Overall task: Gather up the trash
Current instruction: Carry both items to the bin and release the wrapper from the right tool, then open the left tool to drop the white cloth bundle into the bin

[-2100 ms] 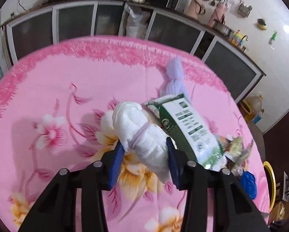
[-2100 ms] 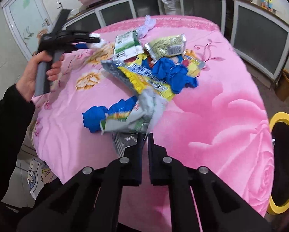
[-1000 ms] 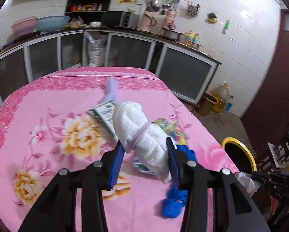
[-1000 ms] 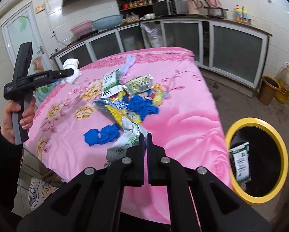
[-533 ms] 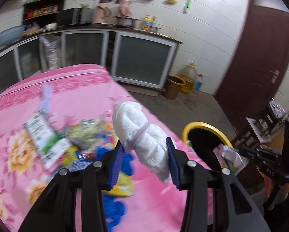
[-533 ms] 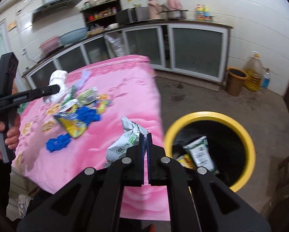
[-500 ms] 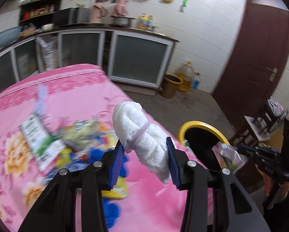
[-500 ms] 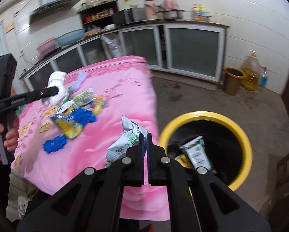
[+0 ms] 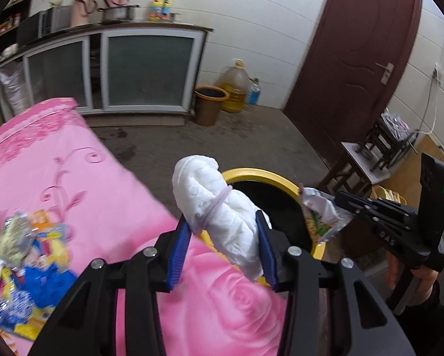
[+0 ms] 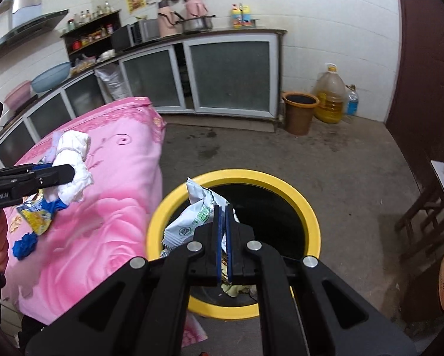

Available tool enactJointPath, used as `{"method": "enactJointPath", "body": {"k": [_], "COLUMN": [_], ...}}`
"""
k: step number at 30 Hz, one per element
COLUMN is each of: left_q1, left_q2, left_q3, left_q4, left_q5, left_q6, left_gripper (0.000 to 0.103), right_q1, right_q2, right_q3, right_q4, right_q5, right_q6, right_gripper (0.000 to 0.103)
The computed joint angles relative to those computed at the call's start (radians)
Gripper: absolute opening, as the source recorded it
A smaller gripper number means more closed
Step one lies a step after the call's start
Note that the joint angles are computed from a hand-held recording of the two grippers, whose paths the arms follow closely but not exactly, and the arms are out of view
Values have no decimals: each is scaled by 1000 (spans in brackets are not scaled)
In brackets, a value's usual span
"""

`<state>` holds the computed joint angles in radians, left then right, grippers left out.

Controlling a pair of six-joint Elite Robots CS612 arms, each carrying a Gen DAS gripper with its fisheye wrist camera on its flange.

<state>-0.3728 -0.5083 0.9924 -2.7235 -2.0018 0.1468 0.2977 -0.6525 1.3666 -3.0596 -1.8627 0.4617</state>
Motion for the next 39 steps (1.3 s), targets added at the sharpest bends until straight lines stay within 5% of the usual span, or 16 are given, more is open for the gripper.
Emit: {"method": "enactJointPath", "body": {"k": [22, 24, 26, 29, 32, 33, 34, 39], "left_q1": [-68, -70, -69, -63, -53, -51, -48, -24], "left_q2": [124, 131, 134, 134, 136, 135, 132, 86], "left_q3": [-200, -213, -212, -207, -212, -211, -205, -122], "left_q4": [184, 188, 164, 137, 133, 132, 129, 44], "left_q5": [7, 10, 18, 23, 2, 0, 2, -11], "left_q6": [23, -8, -46, -82, -108, -113, -122, -129], "left_gripper": [43, 52, 80, 95, 95, 95, 95, 95], "right_q1": [-45, -48, -48, -51, -51, -51, -52, -39], "right_q2": [27, 28, 30, 27, 26, 26, 25, 18], "right_q3": [3, 1, -8, -4, 3, 8, 8, 13], "right_q4": [58, 73, 97, 123, 123, 106, 99, 68], "right_q5": [31, 31, 15, 15, 16, 22, 24, 4], "right_q6": [75, 90, 95, 115, 120, 121, 125, 116], "right_gripper": [4, 4, 5, 6, 26, 45, 51, 50]}}
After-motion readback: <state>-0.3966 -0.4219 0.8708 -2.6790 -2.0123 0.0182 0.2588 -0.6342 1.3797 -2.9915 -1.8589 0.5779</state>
